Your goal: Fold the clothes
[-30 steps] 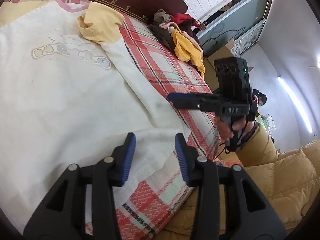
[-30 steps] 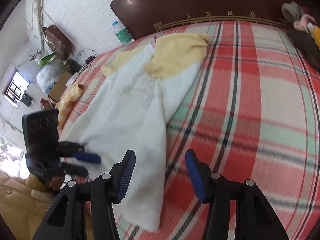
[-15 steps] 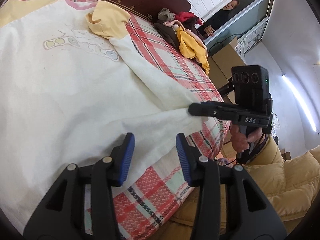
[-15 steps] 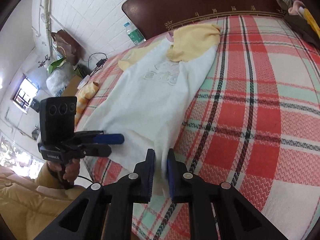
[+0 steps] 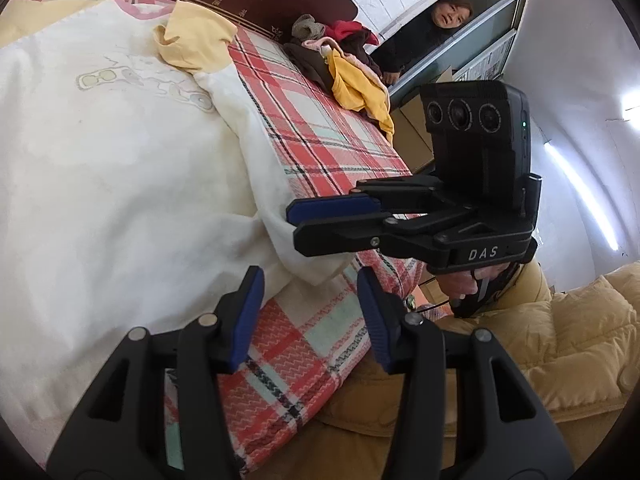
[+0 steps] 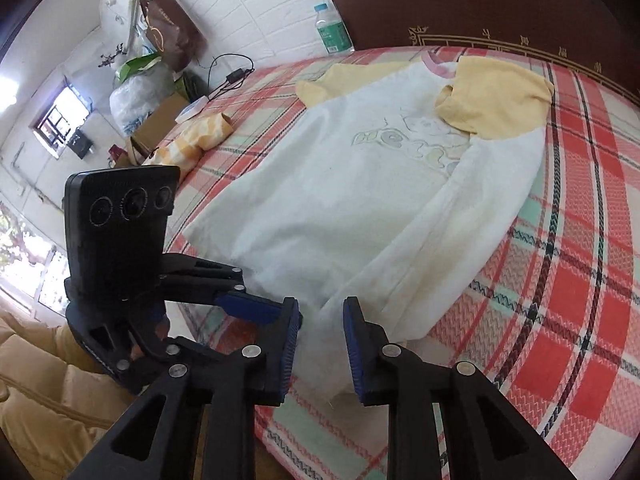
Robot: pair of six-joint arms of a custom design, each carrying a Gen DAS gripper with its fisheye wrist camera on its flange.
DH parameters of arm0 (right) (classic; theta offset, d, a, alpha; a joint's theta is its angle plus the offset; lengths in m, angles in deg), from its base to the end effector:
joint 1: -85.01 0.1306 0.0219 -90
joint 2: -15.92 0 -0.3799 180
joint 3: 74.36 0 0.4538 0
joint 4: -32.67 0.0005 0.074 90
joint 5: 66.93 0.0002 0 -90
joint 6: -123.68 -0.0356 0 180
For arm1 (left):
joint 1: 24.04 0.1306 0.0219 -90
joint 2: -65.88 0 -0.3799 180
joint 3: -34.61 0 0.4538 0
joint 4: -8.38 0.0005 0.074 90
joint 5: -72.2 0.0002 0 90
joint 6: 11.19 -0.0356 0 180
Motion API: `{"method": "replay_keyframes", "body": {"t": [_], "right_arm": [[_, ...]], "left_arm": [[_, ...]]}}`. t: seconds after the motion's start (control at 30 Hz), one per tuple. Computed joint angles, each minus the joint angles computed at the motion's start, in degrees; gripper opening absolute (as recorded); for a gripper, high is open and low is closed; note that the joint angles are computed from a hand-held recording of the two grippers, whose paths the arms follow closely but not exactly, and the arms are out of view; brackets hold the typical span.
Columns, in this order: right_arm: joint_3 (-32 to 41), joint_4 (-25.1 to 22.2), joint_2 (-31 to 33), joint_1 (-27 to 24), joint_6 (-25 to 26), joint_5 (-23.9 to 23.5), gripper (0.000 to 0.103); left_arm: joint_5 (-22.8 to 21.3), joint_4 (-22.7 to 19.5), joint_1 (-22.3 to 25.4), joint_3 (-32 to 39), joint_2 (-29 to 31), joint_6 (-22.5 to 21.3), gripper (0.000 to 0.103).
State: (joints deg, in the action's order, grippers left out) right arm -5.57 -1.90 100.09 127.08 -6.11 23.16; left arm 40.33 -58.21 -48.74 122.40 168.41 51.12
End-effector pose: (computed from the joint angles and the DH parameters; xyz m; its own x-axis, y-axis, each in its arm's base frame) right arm 0.3650 0.3287 0.3042 -0.8650 0.0814 -0.4952 -0.1506 0.8992 0.4109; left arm 0.4932 -0.2607 0.2942 -0.6387 0.5638 -0.5236 0.7157 0.1854 -0.6733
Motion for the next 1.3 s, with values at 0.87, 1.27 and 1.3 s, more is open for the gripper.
{"method": "replay_keyframes", "body": {"t": [0.87,1.27,1.3], "right_arm": [[-9.2,6.6,-7.1,0.9,-7.7,-0.1,0.042],[-11.1,8.9,-7.8,-0.6,-9.9,0.4,0.042],[-10.8,9.0,-7.3,-0.7,-9.6,0.3,0.042]], "left_arm": [[-5.0,-2.0,-3.4,7.3,5.9,0.8,0.05],[-5.9,-1.0,-1.5,6.4,5.2,3.3,0.033],[-6.0,-0.8,-1.2,6.3,5.3,3.9,0.033]]}}
